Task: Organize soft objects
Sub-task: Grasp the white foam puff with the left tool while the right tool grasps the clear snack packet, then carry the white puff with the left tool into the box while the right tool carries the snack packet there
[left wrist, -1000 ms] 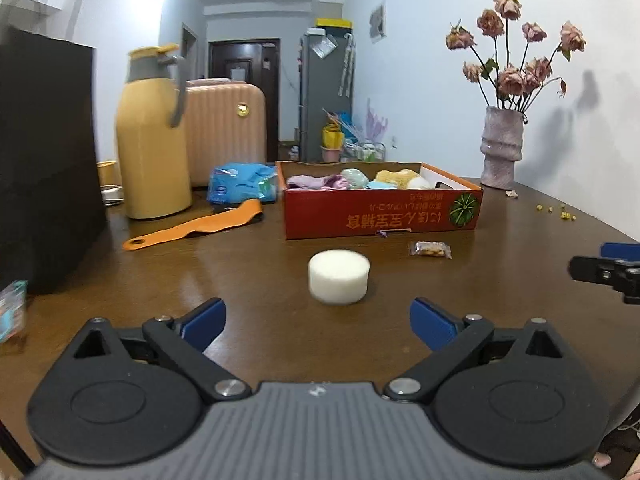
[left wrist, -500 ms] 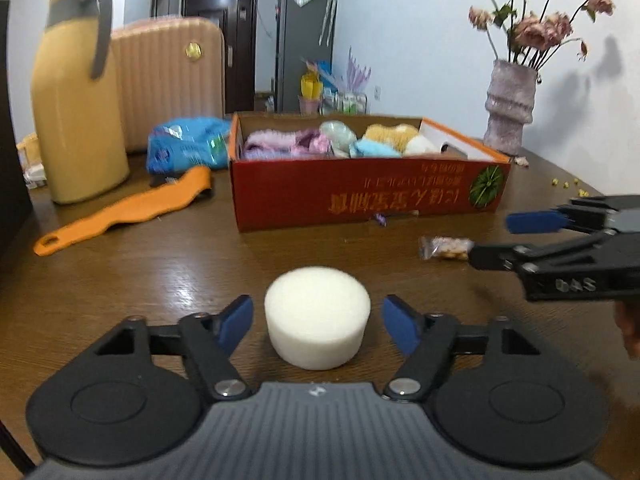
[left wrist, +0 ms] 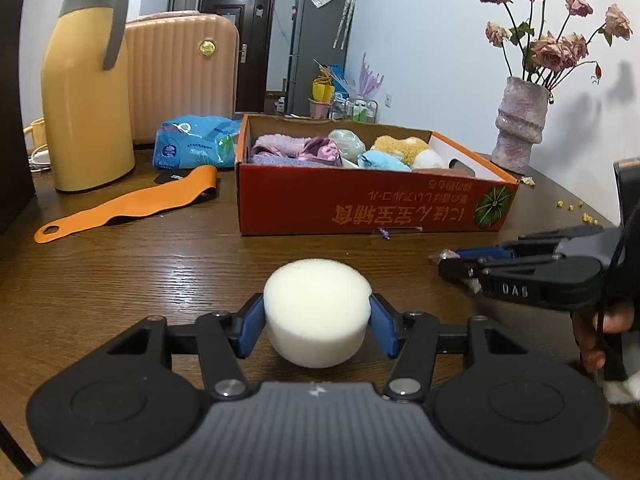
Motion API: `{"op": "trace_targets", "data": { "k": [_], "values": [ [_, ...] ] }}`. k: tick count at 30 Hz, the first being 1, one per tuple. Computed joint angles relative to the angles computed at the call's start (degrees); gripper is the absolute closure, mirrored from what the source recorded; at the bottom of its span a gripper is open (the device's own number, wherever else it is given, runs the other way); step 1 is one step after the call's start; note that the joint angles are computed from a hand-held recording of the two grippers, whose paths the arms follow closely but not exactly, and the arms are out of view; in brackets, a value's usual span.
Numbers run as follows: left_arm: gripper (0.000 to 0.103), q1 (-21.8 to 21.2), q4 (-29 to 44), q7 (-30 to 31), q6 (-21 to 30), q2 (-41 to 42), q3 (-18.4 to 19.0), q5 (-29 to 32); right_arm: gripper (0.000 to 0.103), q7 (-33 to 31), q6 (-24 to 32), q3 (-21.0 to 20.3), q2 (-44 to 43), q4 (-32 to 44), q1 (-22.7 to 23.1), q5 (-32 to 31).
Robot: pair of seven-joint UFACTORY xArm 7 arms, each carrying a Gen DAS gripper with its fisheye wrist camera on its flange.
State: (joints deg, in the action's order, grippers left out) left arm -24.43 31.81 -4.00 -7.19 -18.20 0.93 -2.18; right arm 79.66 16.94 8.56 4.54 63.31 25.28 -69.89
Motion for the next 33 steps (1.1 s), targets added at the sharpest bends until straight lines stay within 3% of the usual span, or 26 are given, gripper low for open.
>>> {"op": "trace_targets", "data": {
  "k": [7, 14, 20, 26, 33],
  "values": [
    [0.047, 1.67, -6.25, -2.31, 1.78, -10.81, -3.52, -0.23, 0.087, 13.52, 3.33, 3.93, -9.35, -7.45, 0.64, -7.15],
    [0.047, 0.96, -12.69, -4.87, 5.17, -23.52, -6.16, -0.08, 0.087, 22.49, 10.09, 12.91, -25.28, -18.19, -0.18, -4.89],
    [0.047, -0.2, -15.52, -6.6, 7.46, -32.17, -8.13, 0.72, 0.087, 22.55, 13.87, 18.55, -35.15, -23.0, -0.66, 1.92],
    [0.047, -1.05, -17.25, -8.05, 9.31, -37.3, -8.86, 1.22, 0.087, 20.83, 14.61, 23.04, -39.58, -24.28, -2.84, 6.47],
    [0.047, -0.32, -16.84, -8.56, 7.97, -36.34, -8.89, 1.91, 0.087, 18.69, 12.06, 26.67, -42.11, -24.36, -7.99, 9.56]
  ]
}}
